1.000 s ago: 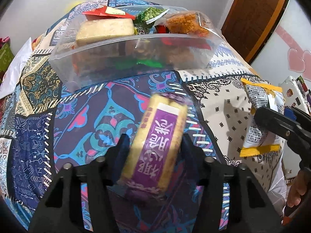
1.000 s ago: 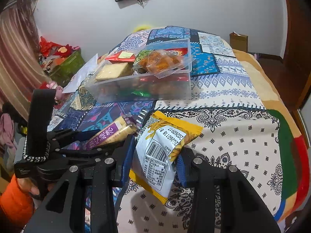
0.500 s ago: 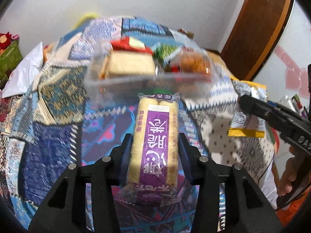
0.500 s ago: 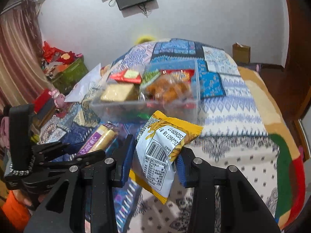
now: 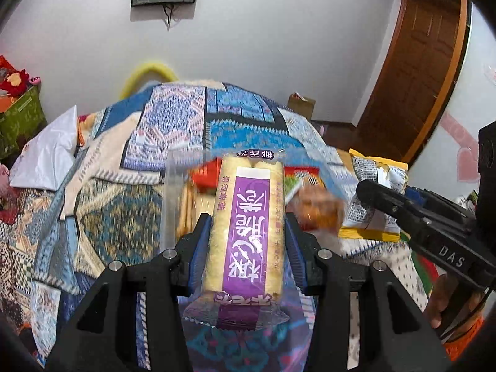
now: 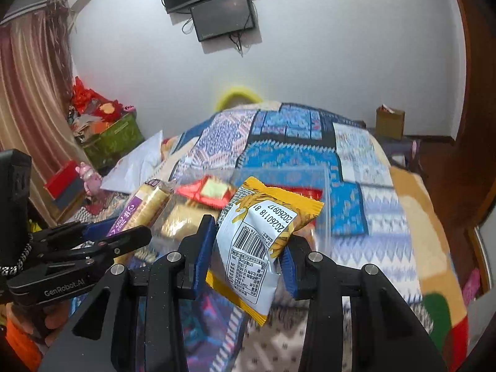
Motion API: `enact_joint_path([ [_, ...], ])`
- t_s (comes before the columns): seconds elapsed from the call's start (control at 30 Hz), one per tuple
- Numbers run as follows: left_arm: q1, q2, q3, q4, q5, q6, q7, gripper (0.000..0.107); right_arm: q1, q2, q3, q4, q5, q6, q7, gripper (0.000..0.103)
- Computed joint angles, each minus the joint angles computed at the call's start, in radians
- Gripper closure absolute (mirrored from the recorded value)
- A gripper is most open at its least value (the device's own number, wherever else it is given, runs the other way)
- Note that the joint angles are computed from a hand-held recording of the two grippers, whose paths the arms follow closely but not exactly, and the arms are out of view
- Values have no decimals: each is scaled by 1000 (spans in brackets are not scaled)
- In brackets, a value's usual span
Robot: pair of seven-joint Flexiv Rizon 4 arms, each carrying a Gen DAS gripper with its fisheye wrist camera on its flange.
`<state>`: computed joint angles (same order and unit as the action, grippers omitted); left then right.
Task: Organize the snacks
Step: 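Lower biscuit roll into box with left tool while right tool drops yellow bag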
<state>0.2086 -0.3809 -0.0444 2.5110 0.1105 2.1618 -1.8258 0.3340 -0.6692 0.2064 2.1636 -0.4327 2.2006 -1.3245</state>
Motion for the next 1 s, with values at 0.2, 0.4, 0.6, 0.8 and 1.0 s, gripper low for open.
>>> enact_joint_path([
  [0.2,20,-47,-12,-90,-13,-48,10,61,16,-26,1,-86,-13,-54,11,67],
  [0.4,37,-113,-23,-163,-50,-89,41,61,35,-59,1,-174,-46,-143,10,67],
  [0.6,84,-164,-58,-215,-61,-134,51,61,43,-103,15,-244,-50,-219,-3,67],
  [0.8,134,-200,-100,-235,-60,-139,45,59,-16,-145,90,-300,-112,-310,-2,65],
  [1.0,173,-183,-127,-221,-35,-143,36,51,-16,-132,91,-292,-75,-315,-15,56],
])
